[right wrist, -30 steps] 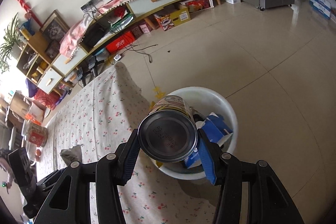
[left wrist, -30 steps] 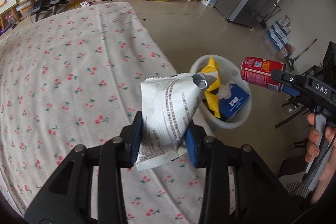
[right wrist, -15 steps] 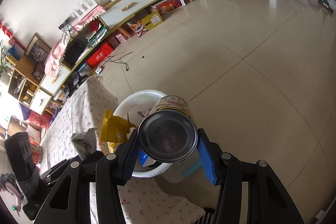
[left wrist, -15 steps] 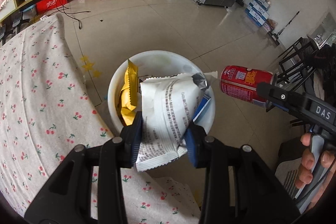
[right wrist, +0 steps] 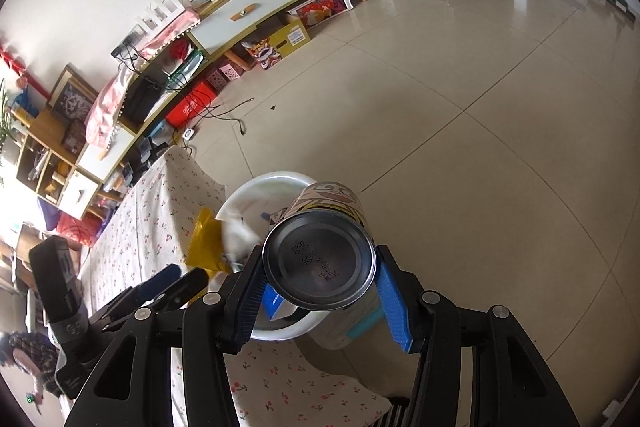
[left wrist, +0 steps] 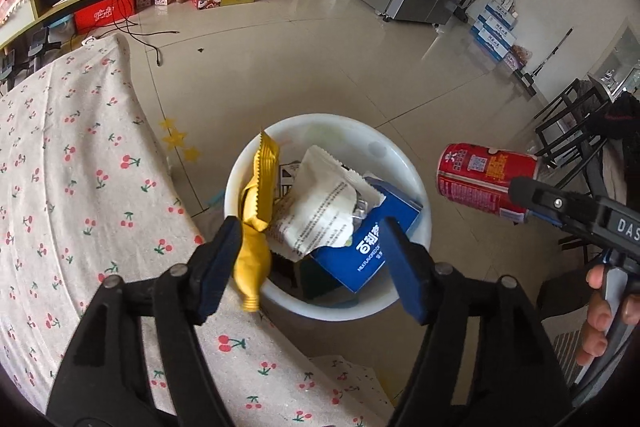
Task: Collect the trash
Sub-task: 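Carry both to the bucket and open the left gripper while the right drops the can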
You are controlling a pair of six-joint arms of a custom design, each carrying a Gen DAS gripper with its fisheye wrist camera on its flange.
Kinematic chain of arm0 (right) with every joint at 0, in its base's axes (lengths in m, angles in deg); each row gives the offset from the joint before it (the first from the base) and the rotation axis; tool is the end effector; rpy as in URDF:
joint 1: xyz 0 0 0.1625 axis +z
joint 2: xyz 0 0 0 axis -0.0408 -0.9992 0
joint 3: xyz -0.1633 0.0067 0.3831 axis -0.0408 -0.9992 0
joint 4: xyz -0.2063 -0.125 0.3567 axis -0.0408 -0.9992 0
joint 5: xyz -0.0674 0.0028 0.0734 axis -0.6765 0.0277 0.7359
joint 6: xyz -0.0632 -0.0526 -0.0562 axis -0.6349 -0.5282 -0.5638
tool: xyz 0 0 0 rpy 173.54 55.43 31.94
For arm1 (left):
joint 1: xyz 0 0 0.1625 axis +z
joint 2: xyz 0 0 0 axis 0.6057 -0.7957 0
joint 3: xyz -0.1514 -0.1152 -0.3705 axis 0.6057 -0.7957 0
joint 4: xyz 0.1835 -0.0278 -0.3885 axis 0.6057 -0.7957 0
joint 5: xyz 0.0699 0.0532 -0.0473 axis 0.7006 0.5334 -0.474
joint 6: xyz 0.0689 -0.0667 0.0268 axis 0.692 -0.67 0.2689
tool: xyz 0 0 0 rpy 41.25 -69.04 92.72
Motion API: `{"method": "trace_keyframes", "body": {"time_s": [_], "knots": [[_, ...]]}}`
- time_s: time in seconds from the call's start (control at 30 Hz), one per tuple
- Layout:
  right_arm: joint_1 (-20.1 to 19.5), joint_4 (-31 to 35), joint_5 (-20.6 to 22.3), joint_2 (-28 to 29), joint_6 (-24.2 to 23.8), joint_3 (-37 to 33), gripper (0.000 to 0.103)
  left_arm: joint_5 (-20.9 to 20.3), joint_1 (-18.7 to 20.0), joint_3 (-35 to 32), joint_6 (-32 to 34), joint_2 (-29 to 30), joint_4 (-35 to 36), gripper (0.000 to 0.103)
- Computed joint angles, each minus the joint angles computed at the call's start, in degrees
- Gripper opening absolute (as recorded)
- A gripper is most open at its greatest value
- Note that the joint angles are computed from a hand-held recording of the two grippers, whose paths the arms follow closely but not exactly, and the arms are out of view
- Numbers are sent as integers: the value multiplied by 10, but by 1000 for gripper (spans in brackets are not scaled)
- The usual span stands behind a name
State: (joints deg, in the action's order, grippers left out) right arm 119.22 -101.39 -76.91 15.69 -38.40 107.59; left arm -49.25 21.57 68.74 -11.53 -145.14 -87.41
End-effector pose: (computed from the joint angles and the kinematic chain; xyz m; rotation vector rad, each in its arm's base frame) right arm 0.3156 -0.4790 0.1008 -0.2720 -2.5006 0.9664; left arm -0.1216 -0.5337 0.2896 0.7750 2.6622 -0.4187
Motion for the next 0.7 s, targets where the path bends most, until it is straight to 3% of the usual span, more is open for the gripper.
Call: {"method": "trace_keyframes", "body": {"time_s": [0.33, 0.6, 0.7], "knots": [[3, 43, 20, 41, -9, -55, 54, -34, 21, 6, 2, -67, 28, 76], [-16, 82, 97, 81, 17, -102, 54, 1, 44, 12, -2, -121, 62, 79], [-22, 87, 101, 90, 23, -110, 57, 16, 54, 14, -8, -138, 72, 82]]}}
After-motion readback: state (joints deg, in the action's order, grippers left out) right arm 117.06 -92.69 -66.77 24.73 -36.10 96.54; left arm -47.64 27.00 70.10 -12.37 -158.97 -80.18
